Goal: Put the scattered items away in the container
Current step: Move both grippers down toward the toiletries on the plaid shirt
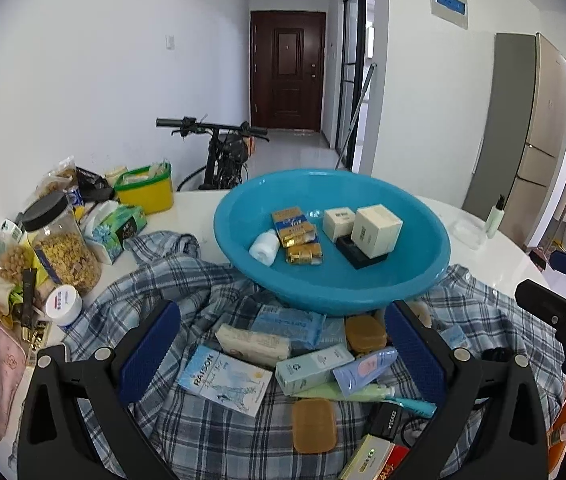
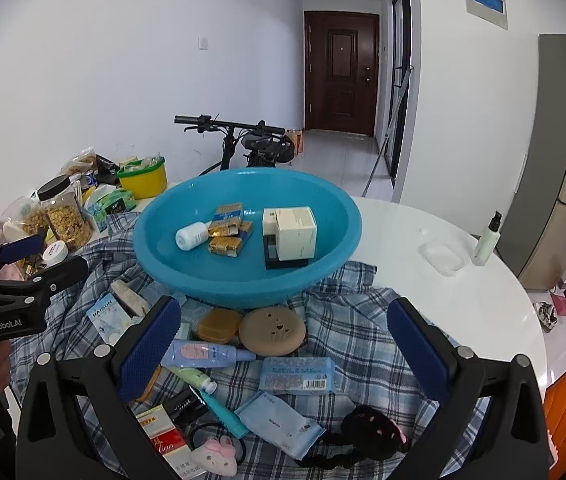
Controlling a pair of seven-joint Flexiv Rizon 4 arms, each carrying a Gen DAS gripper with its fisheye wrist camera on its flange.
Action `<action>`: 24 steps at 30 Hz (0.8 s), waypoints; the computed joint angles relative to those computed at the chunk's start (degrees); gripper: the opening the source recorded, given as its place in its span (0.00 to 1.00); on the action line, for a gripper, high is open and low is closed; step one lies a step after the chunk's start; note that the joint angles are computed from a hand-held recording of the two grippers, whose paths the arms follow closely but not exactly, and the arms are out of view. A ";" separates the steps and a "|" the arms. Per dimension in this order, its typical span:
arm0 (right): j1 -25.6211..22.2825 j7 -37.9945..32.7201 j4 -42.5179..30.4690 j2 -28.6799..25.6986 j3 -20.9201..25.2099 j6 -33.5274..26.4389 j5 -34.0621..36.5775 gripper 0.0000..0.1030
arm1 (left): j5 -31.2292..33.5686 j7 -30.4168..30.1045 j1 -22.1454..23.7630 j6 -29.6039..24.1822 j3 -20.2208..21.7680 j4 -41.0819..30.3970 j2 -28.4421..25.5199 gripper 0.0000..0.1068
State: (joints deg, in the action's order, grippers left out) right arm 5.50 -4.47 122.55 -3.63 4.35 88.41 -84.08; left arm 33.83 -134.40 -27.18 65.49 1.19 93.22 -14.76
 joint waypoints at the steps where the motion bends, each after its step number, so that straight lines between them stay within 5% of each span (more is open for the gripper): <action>1: 0.02 -0.50 0.38 -0.10 0.10 0.02 0.66 1.00 | -0.40 0.27 0.17 0.00 -0.14 0.25 -0.12 0.96; 24: 2.67 -6.89 6.61 -2.33 -1.07 0.64 11.67 1.00 | -8.35 5.67 0.40 -2.30 -0.92 5.82 -3.03 0.96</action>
State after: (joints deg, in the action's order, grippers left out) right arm 8.17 -11.35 129.17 -5.96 3.29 89.05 -72.41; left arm 25.47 -128.72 -26.78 63.19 0.27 99.04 -17.79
